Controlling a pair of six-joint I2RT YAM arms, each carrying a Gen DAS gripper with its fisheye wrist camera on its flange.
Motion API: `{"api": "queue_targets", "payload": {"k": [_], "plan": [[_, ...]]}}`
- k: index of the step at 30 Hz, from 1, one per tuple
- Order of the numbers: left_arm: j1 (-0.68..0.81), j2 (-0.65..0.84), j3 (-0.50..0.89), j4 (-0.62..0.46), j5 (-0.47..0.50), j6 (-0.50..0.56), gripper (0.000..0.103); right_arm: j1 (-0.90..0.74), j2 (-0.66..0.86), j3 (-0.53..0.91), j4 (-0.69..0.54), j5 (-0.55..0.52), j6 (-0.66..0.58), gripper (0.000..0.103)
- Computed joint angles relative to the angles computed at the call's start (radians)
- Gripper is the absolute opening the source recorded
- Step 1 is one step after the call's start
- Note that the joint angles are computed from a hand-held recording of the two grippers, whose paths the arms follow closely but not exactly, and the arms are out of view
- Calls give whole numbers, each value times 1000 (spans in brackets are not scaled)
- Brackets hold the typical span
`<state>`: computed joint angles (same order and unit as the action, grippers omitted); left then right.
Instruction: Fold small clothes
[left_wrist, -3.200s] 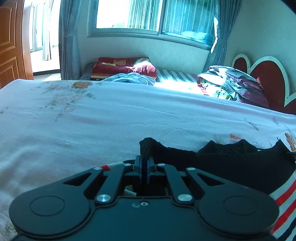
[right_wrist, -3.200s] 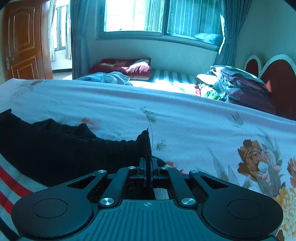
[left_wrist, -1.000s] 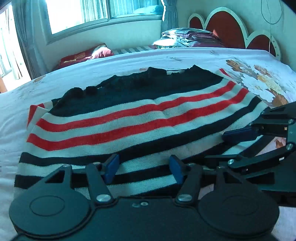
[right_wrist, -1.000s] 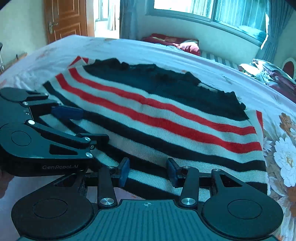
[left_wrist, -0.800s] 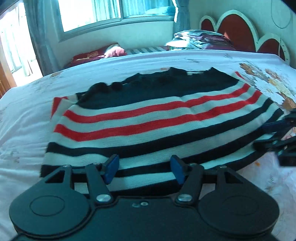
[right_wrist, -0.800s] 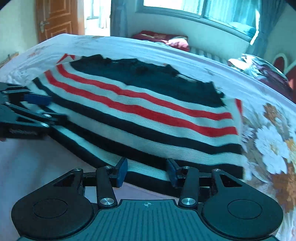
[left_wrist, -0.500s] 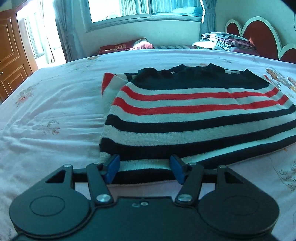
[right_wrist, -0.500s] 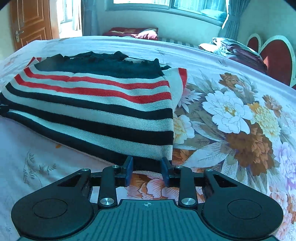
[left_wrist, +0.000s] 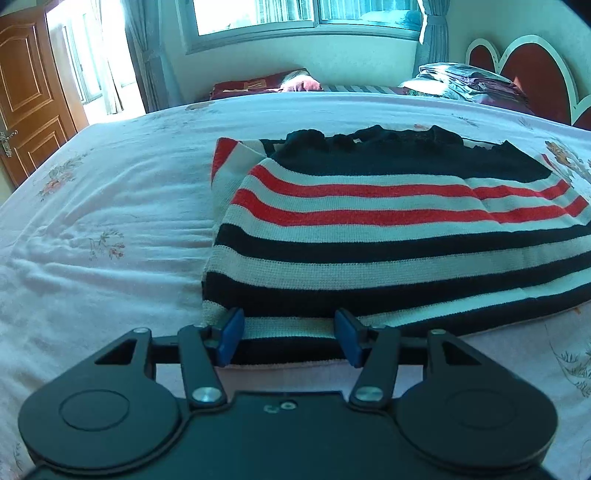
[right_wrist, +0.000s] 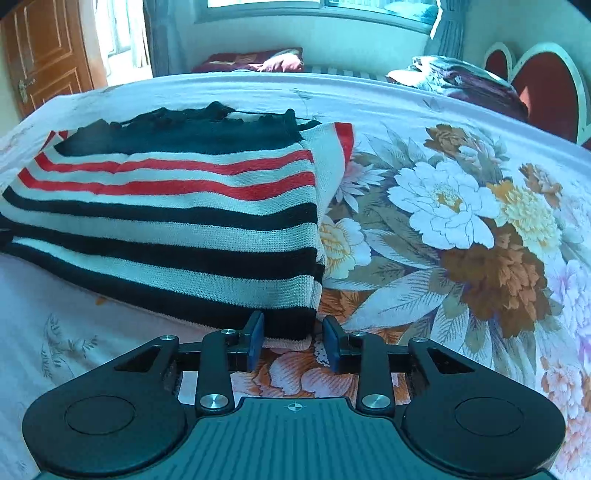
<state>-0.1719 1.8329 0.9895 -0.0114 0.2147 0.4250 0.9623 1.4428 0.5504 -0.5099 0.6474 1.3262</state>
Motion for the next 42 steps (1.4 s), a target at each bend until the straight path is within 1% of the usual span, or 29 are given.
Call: {"api": "queue_targets", "payload": {"k": [2,7,10,11,13,14,15,16,17,19,20,21,23,25,27,29,30,33,36,40,42], "plan": [[-1,-3,-10,12,-2,2,55,9,34,29,-25,10,-6,33],[-1,-1,4,-8,-1,7,55,-22,15,37,-40,-22,-47,33],[-2,0,11,-19,-4,9,55,-27,18,49,-56,-28,-44,33],[-5,-2,22,-41,-10,8,55,-17,17,64,-84,-14,-27,33],[-10,-18,40,-84,-20,23,55,24,9,96,-146,50,21,33],[-9,-38,29,-81,-16,32,56,39,2,105,-164,78,36,33],[-8,-57,10,-61,-21,44,61,47,-4,110,-172,102,43,33],[-10,-62,2,-53,-34,53,62,49,-3,109,-171,113,46,32],[-12,-48,14,-69,-50,61,62,33,-1,108,-154,100,30,32],[-4,-19,27,-74,-45,53,64,-5,-3,72,-64,31,-23,32],[-3,-10,30,-72,-44,46,65,-22,35,73,-50,-6,-35,32],[-3,-4,34,-69,-48,36,66,-22,59,66,-28,-13,-34,32],[-4,5,38,-63,-51,20,68,-14,35,29,4,-4,12,32],[5,10,39,-60,-40,12,70,-14,30,28,1,-8,20,32],[16,22,49,-64,-37,-3,80,-12,36,35,-9,-7,16,32],[53,58,98,-117,20,-66,85,-13,38,38,-11,-7,19,32],[73,74,117,-136,56,-94,85,-13,37,36,-10,-8,23,32],[54,53,83,-98,22,-73,85,-12,43,43,-18,-8,34,32],[59,57,86,-101,32,-93,86,-15,55,57,-31,-9,31,32],[58,53,82,-99,25,-94,86,-21,63,74,-49,-15,8,32],[59,50,72,-87,20,-99,90,-23,58,77,-55,-17,-15,32]]}}
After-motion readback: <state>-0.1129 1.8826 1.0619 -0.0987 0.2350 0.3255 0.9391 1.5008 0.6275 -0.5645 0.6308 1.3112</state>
